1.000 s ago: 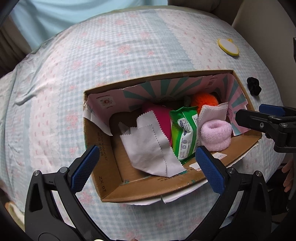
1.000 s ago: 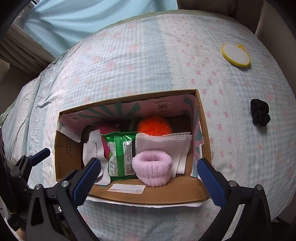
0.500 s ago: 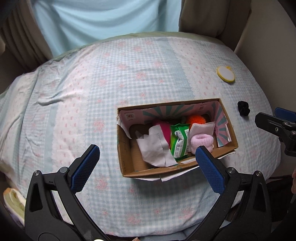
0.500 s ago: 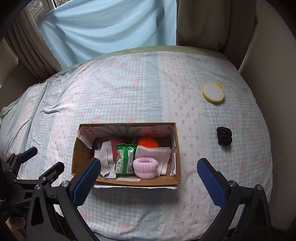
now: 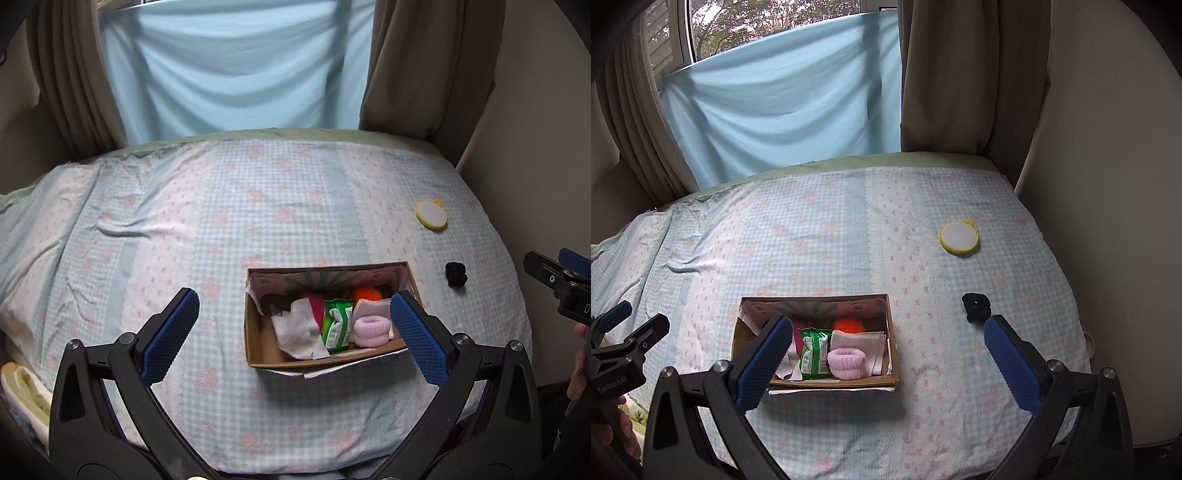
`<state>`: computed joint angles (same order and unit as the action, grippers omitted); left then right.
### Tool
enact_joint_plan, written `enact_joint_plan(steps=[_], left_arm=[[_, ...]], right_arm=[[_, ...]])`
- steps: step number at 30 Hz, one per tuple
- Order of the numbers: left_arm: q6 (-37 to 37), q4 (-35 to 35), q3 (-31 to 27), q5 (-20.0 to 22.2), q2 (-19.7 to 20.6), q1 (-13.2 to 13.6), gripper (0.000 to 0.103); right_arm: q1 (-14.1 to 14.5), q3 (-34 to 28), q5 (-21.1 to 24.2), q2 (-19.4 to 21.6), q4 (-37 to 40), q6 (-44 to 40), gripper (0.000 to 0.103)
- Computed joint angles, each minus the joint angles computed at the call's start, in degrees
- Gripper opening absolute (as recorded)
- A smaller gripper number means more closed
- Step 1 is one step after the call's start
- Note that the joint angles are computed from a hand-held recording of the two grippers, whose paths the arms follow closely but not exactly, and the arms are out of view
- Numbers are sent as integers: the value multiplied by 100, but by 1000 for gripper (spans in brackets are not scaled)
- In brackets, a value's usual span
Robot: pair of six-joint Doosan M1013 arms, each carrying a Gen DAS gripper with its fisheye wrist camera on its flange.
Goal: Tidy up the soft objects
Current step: 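Move both tools toward the black fabric item and yellow mesh pad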
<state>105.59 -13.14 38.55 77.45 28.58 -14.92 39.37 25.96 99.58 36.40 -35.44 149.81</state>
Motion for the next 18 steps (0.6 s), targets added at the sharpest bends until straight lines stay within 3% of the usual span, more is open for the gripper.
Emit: enact_joint_plan(steps=[9, 18], left_arm=[[-235, 105, 16, -130, -60, -418, 103], [-1334, 521, -106, -207, 85, -1223, 103]], right_arm=[[-276, 1495, -692, -985, -203, 116, 103], [-1168, 2747, -1842, -1843, 295, -1004, 103]])
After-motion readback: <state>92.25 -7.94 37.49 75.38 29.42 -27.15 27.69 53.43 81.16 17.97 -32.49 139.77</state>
